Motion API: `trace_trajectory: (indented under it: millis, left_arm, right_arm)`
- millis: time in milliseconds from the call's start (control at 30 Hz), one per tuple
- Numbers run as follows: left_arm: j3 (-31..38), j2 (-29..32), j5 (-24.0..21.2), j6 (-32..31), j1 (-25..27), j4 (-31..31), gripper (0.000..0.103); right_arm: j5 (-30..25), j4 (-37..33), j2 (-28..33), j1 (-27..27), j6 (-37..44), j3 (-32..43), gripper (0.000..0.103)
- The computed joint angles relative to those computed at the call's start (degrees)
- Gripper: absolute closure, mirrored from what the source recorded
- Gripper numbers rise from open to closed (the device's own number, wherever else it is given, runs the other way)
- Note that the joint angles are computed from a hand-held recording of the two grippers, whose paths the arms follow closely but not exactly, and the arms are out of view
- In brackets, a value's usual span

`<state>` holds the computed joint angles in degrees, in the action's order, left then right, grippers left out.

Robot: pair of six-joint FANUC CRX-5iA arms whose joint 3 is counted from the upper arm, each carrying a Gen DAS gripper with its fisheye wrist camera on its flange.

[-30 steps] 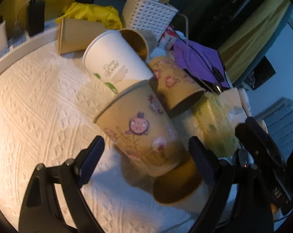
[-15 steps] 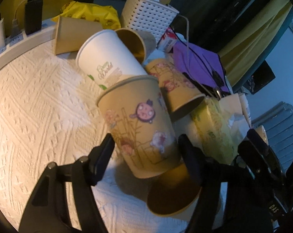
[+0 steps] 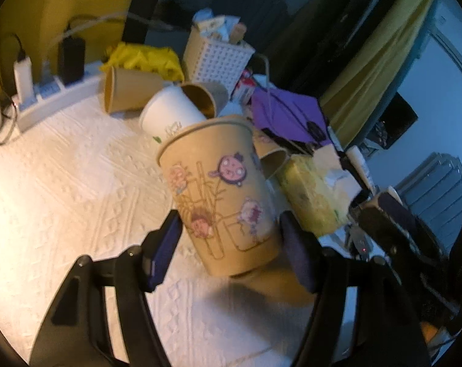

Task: Flip cup upright
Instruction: 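Close the right gripper on the cup's side and lift it, then rotate the held cup with the right gripper until its rim faces up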

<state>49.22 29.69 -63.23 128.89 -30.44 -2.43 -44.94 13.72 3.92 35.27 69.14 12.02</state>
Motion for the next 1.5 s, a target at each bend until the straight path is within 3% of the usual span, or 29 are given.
trace_trajectory:
  millis: [233,333,467,667,1200,1333,1500]
  left_arm:
    - [-10.0,-9.9,1.6,0.8,-4.3,-10.3,0.036]
    - [-16.5,-14.6,4.5,2.2,-6.9,-15.1,0.036]
    - [-24.8,-19.4,10.1,1.6,-7.7,-14.1,0.036]
    - [-28.5,-22.8,13.8,1.9,-10.5,-18.3,0.036]
    - [-31.0,-25.9,14.0,4.1,-15.2,-24.8,0.036]
    - [-31.7,-27.4,12.7,5.6,-17.3,-28.2,0.036]
    - [-32.8,-29.5,8.3,8.2,-22.0,-35.5,0.036]
  right_arm:
    - [0.3,2.2,-3.0,4.3,-2.4,-2.9,0.018]
    - [2.6,0.4,-5.1,6.1,-2.0,-5.7,0.018]
    - [5.2,1.0,-7.9,8.6,-8.1,-10.4,0.018]
    - [5.2,4.1,-10.3,12.0,-9.8,-12.1,0.018]
    - [2.6,1.8,-14.3,14.6,-9.1,-14.2,0.018]
    - [1.6,-1.9,-15.0,15.9,-7.3,-13.2,0.018]
    - [-0.8,-11.8,-14.7,16.4,-1.5,-10.2,0.018]
